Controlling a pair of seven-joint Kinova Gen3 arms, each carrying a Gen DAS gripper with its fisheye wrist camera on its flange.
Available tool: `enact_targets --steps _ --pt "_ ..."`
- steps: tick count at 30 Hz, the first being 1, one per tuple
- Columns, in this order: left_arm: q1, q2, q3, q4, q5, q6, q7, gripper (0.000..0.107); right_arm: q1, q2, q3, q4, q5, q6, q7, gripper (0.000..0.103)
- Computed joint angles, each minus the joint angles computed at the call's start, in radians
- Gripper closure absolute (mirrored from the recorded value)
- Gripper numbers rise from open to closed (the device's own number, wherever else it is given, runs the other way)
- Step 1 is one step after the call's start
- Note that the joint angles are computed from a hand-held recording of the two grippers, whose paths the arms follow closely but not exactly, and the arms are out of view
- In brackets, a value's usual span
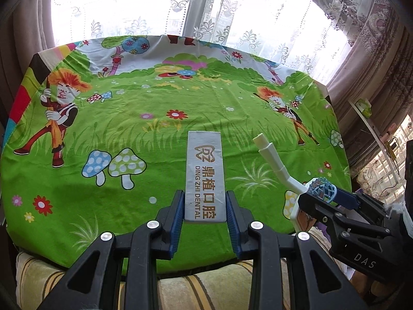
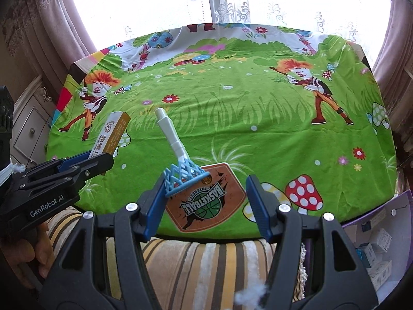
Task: Organize rigid objects
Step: 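Carry the dental box and hoop toy into the purple box and open both grippers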
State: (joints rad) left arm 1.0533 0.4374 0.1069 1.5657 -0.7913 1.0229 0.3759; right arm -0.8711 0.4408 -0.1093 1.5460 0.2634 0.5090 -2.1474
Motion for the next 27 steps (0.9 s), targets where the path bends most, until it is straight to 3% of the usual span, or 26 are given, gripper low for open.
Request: enact_targets --steps 10,27 --pt "0.05 0.102 -0.002 -0.198 0.038 0.003 -0.142 0.075 0.024 -0.168 0.047 0.214 0.09 -0.049 -0.15 0.039" --pt "0.148 0.324 -0.078 -0.634 0.215 0.065 -0.504 0.075 0.183 -0.369 -0.041 0.452 0.344 0.05 -0.46 0.039"
